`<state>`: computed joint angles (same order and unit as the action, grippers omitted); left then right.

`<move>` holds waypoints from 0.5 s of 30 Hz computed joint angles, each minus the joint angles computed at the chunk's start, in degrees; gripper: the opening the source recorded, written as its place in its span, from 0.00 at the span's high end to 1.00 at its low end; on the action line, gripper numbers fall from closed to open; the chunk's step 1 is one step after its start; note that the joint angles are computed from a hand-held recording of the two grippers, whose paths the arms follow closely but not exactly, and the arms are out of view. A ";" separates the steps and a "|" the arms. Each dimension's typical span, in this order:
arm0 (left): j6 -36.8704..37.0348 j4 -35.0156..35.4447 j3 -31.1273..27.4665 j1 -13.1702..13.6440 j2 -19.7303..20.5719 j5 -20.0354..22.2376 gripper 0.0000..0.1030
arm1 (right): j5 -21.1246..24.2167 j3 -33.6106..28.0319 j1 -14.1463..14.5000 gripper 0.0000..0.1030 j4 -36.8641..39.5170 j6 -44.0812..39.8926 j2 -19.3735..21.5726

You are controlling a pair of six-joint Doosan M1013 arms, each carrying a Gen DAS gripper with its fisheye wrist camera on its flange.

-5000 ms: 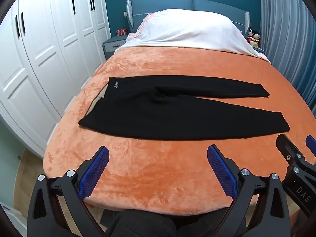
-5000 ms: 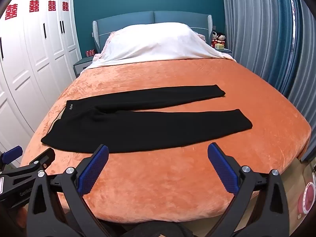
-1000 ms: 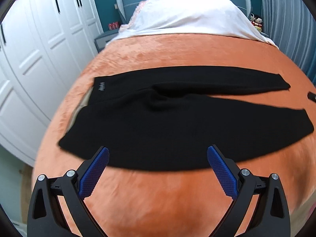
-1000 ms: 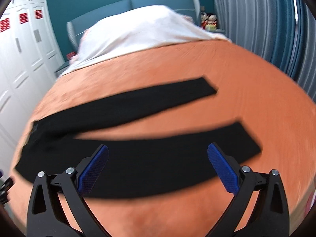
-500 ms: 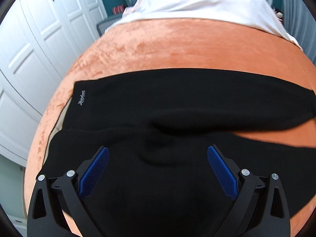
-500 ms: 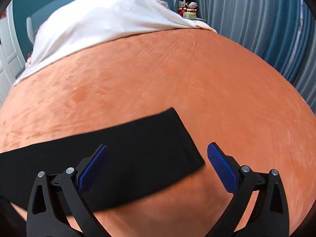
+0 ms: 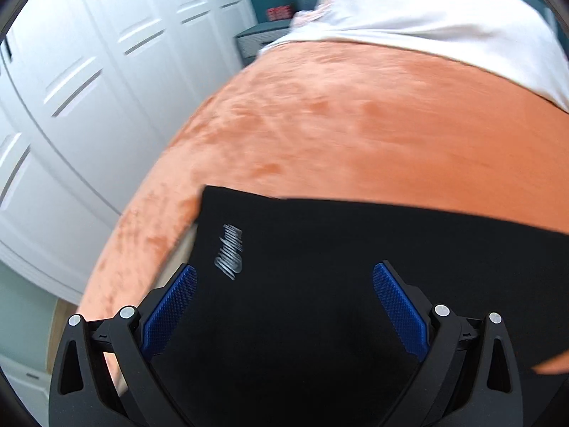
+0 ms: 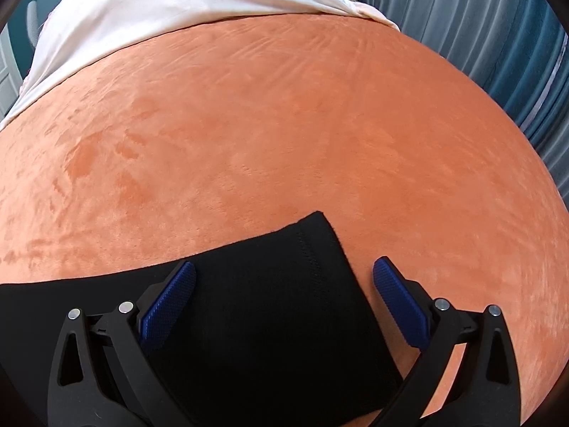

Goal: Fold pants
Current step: 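Move both grippers down to the trouser waistband edges, then grasp the waistband with the left gripper while the right gripper grasps its other end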

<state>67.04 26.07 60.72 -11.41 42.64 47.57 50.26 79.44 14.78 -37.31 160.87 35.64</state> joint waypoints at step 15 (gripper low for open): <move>1.25 -5.29 -21.41 4.53 13.86 12.88 0.05 | 0.19 -0.73 0.44 0.17 -0.64 2.37 0.72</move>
<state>68.29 20.78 39.32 -6.88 56.49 60.45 50.45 78.71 15.22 -37.95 163.24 36.36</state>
